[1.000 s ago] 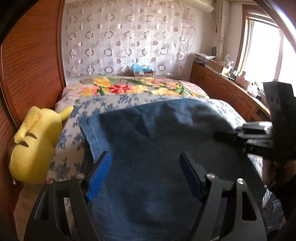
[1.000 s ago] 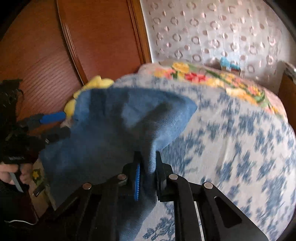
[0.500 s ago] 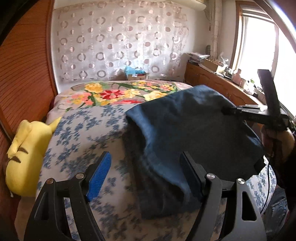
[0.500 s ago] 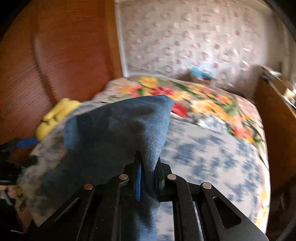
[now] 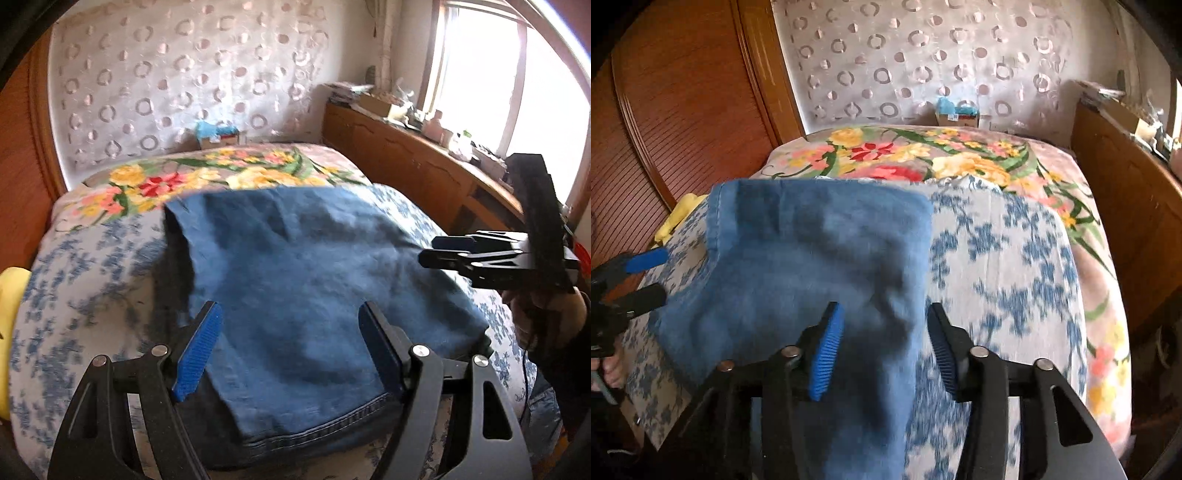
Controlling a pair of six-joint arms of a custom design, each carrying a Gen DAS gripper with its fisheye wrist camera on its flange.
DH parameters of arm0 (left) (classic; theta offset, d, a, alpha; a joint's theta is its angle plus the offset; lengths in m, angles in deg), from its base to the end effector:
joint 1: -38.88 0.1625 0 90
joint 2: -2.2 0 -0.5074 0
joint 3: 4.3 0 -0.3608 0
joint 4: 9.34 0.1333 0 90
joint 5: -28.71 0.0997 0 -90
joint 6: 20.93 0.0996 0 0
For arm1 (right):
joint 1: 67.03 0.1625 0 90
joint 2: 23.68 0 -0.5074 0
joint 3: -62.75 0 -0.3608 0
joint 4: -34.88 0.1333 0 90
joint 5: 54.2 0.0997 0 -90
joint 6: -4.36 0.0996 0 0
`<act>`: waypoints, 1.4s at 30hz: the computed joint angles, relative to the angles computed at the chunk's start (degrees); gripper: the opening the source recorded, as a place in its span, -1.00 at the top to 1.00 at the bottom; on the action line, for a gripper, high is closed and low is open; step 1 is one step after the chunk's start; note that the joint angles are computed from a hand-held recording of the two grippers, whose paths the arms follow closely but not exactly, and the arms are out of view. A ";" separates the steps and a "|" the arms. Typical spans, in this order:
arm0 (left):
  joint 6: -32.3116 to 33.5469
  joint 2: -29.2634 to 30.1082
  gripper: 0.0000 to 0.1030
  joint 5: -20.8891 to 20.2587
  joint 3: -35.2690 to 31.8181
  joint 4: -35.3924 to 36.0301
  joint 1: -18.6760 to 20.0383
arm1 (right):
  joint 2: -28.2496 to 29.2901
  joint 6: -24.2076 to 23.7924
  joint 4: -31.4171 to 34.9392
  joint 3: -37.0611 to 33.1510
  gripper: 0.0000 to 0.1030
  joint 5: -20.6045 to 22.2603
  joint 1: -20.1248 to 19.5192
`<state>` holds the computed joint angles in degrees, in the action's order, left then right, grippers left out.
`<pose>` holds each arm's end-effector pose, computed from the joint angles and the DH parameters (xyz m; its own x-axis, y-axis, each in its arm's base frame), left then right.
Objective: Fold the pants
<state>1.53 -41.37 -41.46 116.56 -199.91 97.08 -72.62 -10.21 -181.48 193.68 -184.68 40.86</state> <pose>-0.1613 -0.5773 0.1136 -0.6192 0.6511 -0.4390 0.7798 0.5756 -0.2462 0.2213 -0.4622 0.2034 -0.7803 0.0208 0.6251 -0.4297 0.7083 -0.5601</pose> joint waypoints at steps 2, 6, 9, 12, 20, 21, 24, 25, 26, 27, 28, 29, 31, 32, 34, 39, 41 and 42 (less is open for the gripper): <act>-0.25 0.55 -0.50 -0.10 0.04 0.63 -0.05 | -0.68 1.71 0.05 1.70 -0.10 0.47 0.01; -0.66 1.17 -0.50 -0.24 -0.04 2.41 0.41 | -0.28 5.01 0.41 3.51 -0.12 -0.27 0.38; -0.85 1.83 -0.50 0.25 0.00 3.14 0.63 | 0.47 6.59 -0.23 3.70 -0.12 -0.53 0.30; -0.69 2.18 -0.50 0.60 0.12 3.16 0.75 | 0.32 7.52 -1.06 4.77 -0.12 -0.12 0.15; 1.13 2.54 -0.50 0.51 1.04 0.87 0.97 | 1.98 9.41 -4.44 5.92 -0.12 -1.16 1.95; 1.37 2.55 -0.50 0.58 1.22 0.56 0.97 | 2.48 9.32 -5.03 5.88 -0.12 -1.19 2.06; 1.61 2.78 -0.51 0.80 1.18 0.23 0.99 | 3.44 9.28 -6.72 5.95 -0.12 -0.30 1.95; 1.50 2.72 -0.51 0.69 1.11 0.46 1.08 | 3.78 9.44 -7.27 6.00 -0.12 -0.34 1.96; 1.27 2.64 -0.51 0.50 1.09 0.65 1.14 | 3.90 9.56 -7.54 6.04 -0.12 -0.43 1.96; 1.16 2.54 -0.51 0.18 0.87 1.03 1.33 | 4.25 9.66 -8.00 6.09 -0.11 -0.53 2.06; 1.21 2.42 -0.51 -0.17 0.68 1.35 1.55 | 4.27 9.67 -8.23 6.21 -0.11 -0.22 2.01; 1.28 2.35 -0.51 -0.52 0.64 1.45 1.71 | 4.38 9.66 -8.67 6.34 -0.11 -0.08 1.94; 1.44 2.23 -0.51 -0.86 0.50 1.63 1.95 | 4.30 10.18 -8.71 6.55 -0.01 0.63 1.83; 1.56 2.23 -0.51 -0.75 0.51 1.57 1.94 | 4.14 10.56 -8.87 6.77 0.05 1.32 1.61; 1.86 2.19 -0.51 -0.61 0.55 1.44 1.99 | 3.83 11.23 -9.59 7.18 0.24 2.85 1.22; 0.74 1.50 -0.51 -1.93 0.15 3.12 2.41 | 1.46 12.96 -12.78 9.16 0.69 9.59 0.06; 0.07 0.82 -0.51 -2.62 -0.03 4.38 2.63 | 1.55 11.87 -12.93 8.49 0.71 8.43 1.34; -0.16 0.35 -0.51 -2.99 -0.08 5.10 2.83 | 1.62 11.40 -12.80 8.07 0.72 7.93 1.95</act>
